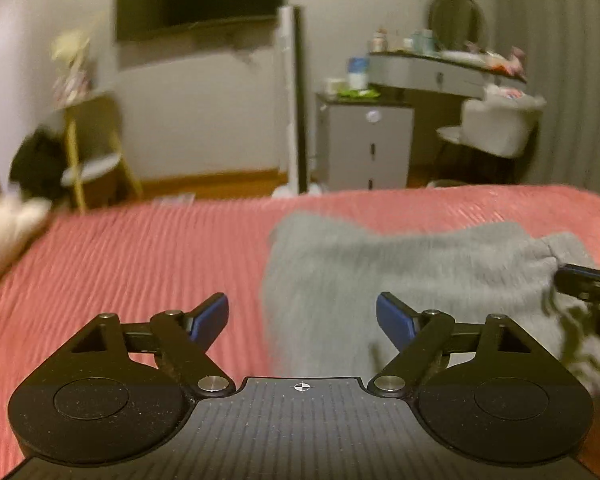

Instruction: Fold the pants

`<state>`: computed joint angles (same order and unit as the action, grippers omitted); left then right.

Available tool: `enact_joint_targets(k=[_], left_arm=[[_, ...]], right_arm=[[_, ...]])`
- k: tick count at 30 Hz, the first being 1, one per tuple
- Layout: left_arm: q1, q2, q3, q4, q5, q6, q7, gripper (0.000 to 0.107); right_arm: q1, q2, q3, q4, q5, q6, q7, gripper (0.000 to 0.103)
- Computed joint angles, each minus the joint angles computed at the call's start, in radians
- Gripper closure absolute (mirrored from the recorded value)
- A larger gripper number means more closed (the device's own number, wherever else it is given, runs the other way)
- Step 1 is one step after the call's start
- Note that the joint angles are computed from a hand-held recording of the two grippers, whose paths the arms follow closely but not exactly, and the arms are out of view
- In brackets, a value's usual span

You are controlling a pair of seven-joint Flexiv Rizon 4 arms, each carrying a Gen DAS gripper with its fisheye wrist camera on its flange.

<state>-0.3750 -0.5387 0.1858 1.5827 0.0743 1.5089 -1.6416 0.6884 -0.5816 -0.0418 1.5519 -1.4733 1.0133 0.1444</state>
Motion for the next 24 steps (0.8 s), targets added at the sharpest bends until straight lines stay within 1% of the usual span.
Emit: enact_joint_targets(k=[1, 2, 3, 4, 5, 6, 7, 8, 9, 12, 15, 17, 19, 21, 22, 23, 24], left_arm=[[-0.025, -0.043, 0.032, -0.071, 0.026, -0.037, 0.018, 0.022], [-0.056, -0.084, 0.074, -0.147, 0.051, -0.107, 0.026, 0.030], [-0.076, -0.112, 0.102, -0.201, 0.074, -0.164, 0.015, 0.033], [-0.074, -0.134, 0.107, -0.241, 0.083, -0.209, 0.004, 0.029], [-0.052, -0.149, 0.082, -0.264, 0.073, -0.239, 0.004, 0.025], [-0.031, -0.158, 0.059, -0.270, 0.067, -0.240, -0.005, 0.023], [-0.020, -0.160, 0.050, -0.266, 0.077, -0.228, -0.019, 0.017], [-0.009, -0.163, 0.041, -0.263, 0.086, -0.214, -0.025, 0.014], [0.001, -0.166, 0.029, -0.259, 0.093, -0.203, -0.024, 0.013], [0.028, -0.158, -0.003, -0.238, 0.092, -0.184, -0.006, 0.012], [0.037, -0.136, -0.006, -0.225, 0.095, -0.198, 0.009, 0.012], [0.028, -0.121, 0.011, -0.219, 0.114, -0.210, 0.009, 0.012], [0.010, -0.099, 0.041, -0.206, 0.144, -0.214, -0.018, 0.012], [-0.050, -0.078, 0.127, -0.198, 0.210, -0.227, -0.114, 0.012], [-0.080, -0.059, 0.167, -0.192, 0.262, -0.252, -0.198, 0.015], [-0.089, -0.037, 0.174, -0.169, 0.258, -0.266, -0.237, 0.019], [-0.076, -0.007, 0.149, -0.128, 0.228, -0.263, -0.251, 0.020]], right_arm=[[-0.005, -0.032, 0.007, -0.043, 0.056, -0.008, -0.073, 0.103], [-0.011, -0.066, 0.016, -0.089, 0.136, -0.017, -0.163, 0.103], [-0.012, -0.094, 0.022, -0.126, 0.209, -0.035, -0.230, 0.103], [-0.010, -0.111, 0.020, -0.147, 0.257, -0.053, -0.273, 0.103], [-0.007, -0.115, 0.011, -0.144, 0.274, -0.051, -0.287, 0.103], [-0.008, -0.118, -0.006, -0.134, 0.275, -0.031, -0.283, 0.103], [-0.004, -0.109, -0.028, -0.105, 0.251, 0.011, -0.252, 0.103], [0.000, -0.099, -0.058, -0.077, 0.206, 0.059, -0.202, 0.103], [0.004, -0.093, -0.081, -0.059, 0.160, 0.091, -0.161, 0.103], [-0.005, -0.092, -0.110, -0.040, 0.048, 0.145, -0.062, 0.103], [-0.020, -0.087, -0.093, -0.039, 0.014, 0.143, -0.049, 0.103], [-0.022, -0.074, -0.082, -0.025, -0.001, 0.118, -0.074, 0.103], [-0.011, -0.042, -0.062, 0.011, 0.011, 0.044, -0.107, 0.103], [-0.022, -0.006, -0.029, 0.047, 0.043, 0.022, -0.114, 0.103], [-0.011, 0.016, -0.020, 0.067, 0.045, -0.016, -0.100, 0.103], [0.021, 0.034, -0.014, 0.080, 0.059, -0.119, -0.086, 0.093], [0.056, 0.049, -0.005, 0.091, 0.089, -0.227, -0.063, 0.066]])
